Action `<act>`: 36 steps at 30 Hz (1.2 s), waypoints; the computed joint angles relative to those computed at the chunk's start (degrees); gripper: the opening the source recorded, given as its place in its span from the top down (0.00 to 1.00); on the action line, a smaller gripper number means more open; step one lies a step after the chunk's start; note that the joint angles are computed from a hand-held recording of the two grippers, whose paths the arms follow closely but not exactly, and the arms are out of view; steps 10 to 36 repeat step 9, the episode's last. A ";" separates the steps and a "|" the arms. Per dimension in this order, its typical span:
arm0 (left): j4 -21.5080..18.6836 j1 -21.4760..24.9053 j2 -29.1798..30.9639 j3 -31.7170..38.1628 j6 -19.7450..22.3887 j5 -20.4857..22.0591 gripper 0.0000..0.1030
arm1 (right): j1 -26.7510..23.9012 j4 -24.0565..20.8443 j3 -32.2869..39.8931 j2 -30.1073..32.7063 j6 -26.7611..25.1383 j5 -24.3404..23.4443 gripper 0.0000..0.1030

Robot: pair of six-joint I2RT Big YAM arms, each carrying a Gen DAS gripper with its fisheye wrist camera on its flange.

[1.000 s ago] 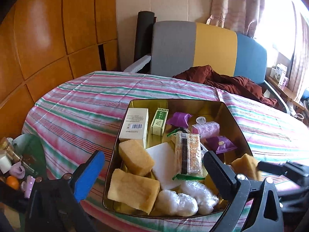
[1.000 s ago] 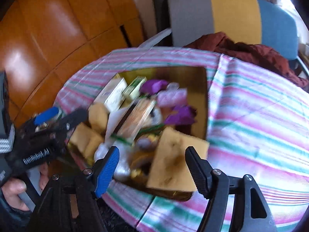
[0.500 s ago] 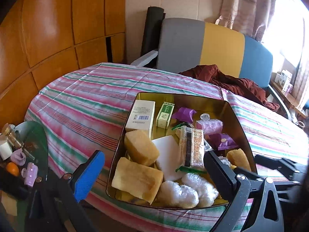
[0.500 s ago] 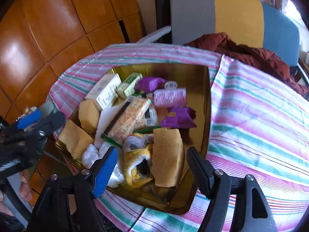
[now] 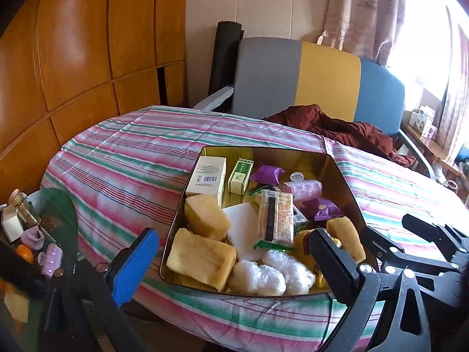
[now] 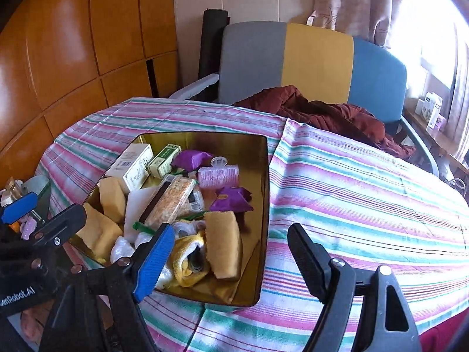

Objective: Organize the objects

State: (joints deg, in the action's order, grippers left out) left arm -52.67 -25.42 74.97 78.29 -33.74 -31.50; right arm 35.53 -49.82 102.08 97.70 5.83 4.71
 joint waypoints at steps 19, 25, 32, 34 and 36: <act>0.90 -0.30 -1.03 -1.23 -0.43 -1.93 0.00 | 0.89 0.05 -0.90 -0.45 -0.43 0.30 0.22; 0.90 -0.30 -1.03 -1.23 -0.43 -1.93 0.00 | 0.89 0.05 -0.90 -0.45 -0.43 0.30 0.22; 0.90 -0.30 -1.03 -1.23 -0.43 -1.93 0.00 | 0.89 0.05 -0.90 -0.45 -0.43 0.30 0.22; 0.90 -0.30 -1.03 -1.23 -0.43 -1.93 0.00 | 0.89 0.05 -0.90 -0.45 -0.43 0.30 0.22; 0.90 -0.30 -1.03 -1.23 -0.43 -1.93 0.00 | 0.89 0.05 -0.90 -0.45 -0.43 0.30 0.22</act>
